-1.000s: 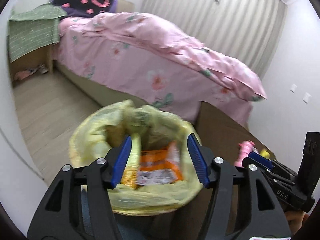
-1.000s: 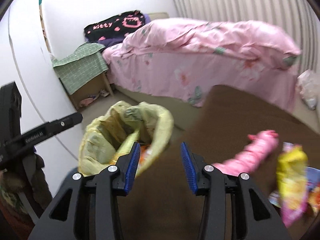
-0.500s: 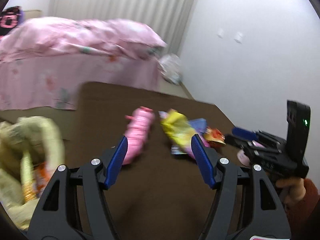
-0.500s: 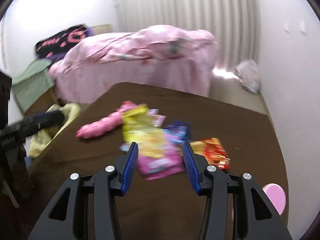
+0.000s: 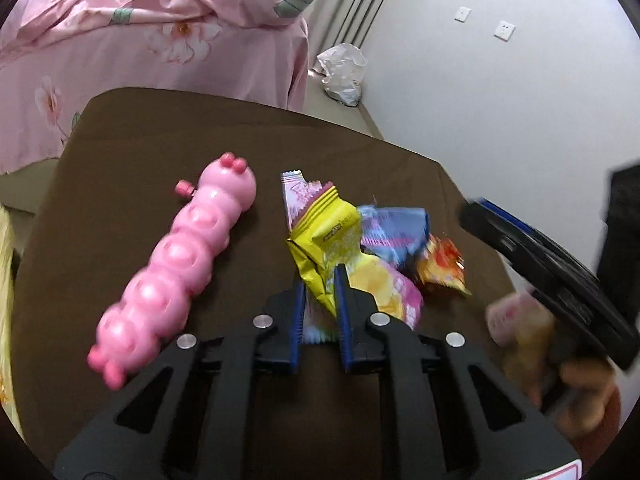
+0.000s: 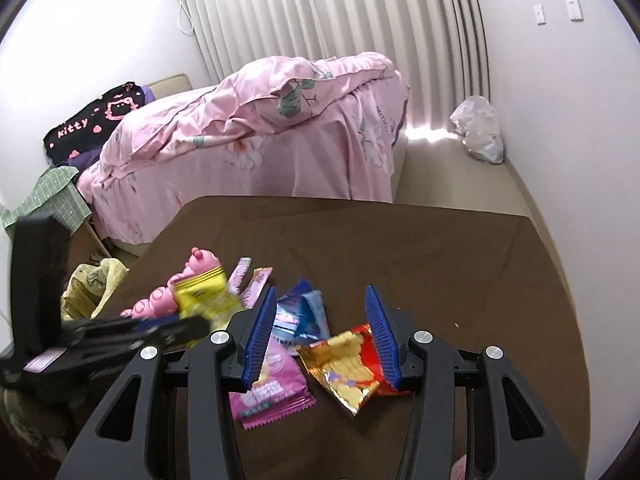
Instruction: Collect trash
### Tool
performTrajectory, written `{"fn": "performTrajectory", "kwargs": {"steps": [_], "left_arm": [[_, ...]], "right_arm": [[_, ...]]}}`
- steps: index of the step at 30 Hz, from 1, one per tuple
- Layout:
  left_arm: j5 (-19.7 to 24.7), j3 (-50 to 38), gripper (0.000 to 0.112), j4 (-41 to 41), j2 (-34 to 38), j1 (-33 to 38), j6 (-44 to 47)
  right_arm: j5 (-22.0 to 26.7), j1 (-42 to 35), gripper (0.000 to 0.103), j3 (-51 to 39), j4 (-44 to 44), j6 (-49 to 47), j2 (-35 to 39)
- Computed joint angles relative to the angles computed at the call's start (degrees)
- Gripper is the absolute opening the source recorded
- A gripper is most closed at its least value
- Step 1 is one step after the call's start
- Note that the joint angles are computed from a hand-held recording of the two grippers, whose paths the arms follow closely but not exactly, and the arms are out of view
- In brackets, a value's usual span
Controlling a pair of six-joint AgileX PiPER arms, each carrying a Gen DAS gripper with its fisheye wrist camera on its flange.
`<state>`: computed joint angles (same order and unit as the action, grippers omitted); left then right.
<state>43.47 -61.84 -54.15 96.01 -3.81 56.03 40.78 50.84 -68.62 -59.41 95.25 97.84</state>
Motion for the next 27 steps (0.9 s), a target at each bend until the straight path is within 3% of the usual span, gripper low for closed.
{"fn": "performTrajectory", "kwargs": {"steps": [7,9,10,11,15,18,21,23,27], "left_arm": [[14.44,3.63,0.013,2.36,-4.86,12.63,3.54],[16.42,3.54,0.013,4.58,-5.37,14.7,4.57],[16.68,3.78,0.013,5.15,-5.84,15.36,5.29],[16.83,4.14,0.013,5.5,-6.31,16.06,6.14],[13.02,5.6,0.028,5.11,-8.73,18.45,7.64],[9.55,6.53,0.034,4.39,-10.01,19.0,7.83],[2.95,8.83,0.044,5.35,-13.08,18.79,5.48],[4.49,8.28,0.047,6.68,-13.14,19.85,1.87],[14.05,6.8,0.056,7.78,-11.75,21.36,-1.54]], "right_arm": [[-3.14,-3.67,0.044,-6.1,10.48,-13.35,6.42],[-3.43,-3.78,0.042,-7.03,11.9,-15.31,7.88],[-3.14,-3.38,0.036,-7.21,11.85,-15.59,8.27],[-3.11,-3.02,0.02,-7.19,11.83,-15.74,8.38],[-4.02,-0.51,0.011,-6.08,12.61,-17.06,7.29],[-4.51,2.55,0.011,-4.15,14.79,-18.73,5.09],[-2.22,6.28,0.011,-2.4,15.17,-18.47,3.37],[0.5,9.13,0.011,-1.13,14.05,-16.24,2.21],[6.09,13.61,0.011,2.05,12.05,-11.13,0.05]]}}
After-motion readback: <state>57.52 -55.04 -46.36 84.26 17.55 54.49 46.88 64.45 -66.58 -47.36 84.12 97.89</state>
